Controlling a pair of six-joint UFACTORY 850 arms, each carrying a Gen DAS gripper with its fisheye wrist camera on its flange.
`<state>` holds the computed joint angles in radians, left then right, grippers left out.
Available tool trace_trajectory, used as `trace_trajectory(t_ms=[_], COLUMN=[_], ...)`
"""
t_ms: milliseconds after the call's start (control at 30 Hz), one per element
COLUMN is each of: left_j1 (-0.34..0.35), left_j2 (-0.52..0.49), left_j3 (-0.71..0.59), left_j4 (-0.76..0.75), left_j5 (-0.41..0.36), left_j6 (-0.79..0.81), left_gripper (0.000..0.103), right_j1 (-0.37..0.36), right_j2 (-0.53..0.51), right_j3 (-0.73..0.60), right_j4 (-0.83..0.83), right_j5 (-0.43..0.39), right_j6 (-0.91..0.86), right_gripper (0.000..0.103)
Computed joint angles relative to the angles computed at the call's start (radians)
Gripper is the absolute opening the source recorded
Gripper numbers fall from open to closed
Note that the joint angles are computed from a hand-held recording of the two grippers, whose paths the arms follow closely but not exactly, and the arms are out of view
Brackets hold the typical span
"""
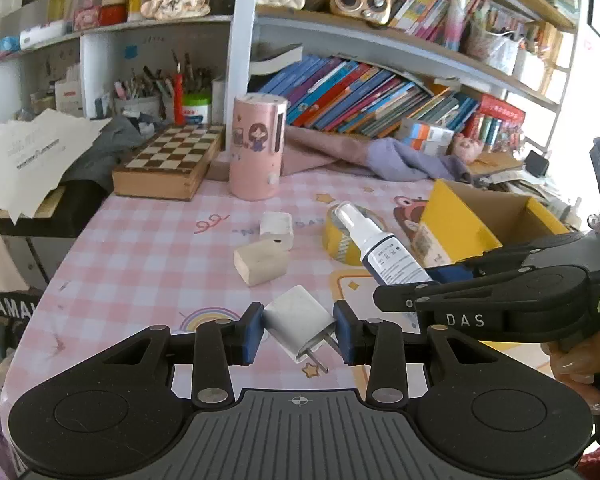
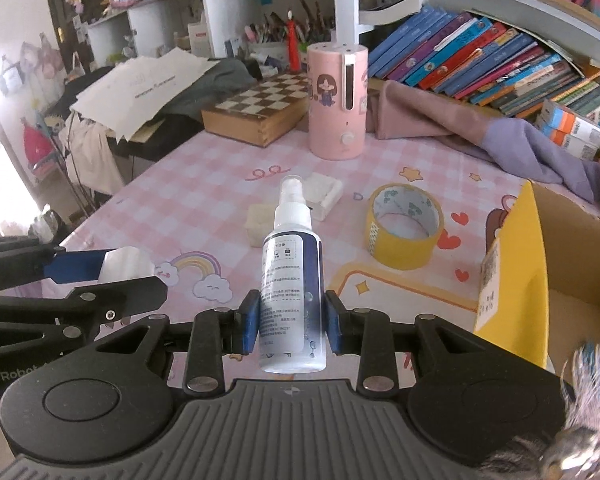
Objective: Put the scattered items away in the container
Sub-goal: 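Lift and carry the charger and spray bottle over the yellow box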
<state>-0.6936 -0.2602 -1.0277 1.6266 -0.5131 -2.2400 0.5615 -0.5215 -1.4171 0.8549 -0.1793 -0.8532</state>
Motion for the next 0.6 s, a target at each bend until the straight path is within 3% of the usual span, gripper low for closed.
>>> trace_trajectory(t_ms=[467,600], left_j1=[-0.105,-0.135], left_j2=[0.107,0.132], left_j3=[0.117,0.146], left_j4=[-0.002,0.006], left_j5=[-0.049,-0.059], left_j6=[-0.031,-0.055], left_gripper=[0.036,0.036], right_j1=[0.049,0.068], right_j2=[0.183,0.235], right_j3=[0.239,0.306], right_j4=[0.342,0.580], right_j5=[0.088,0.117], right_j6=[-0.238,-0.451], right_gripper=[0.031,0.031])
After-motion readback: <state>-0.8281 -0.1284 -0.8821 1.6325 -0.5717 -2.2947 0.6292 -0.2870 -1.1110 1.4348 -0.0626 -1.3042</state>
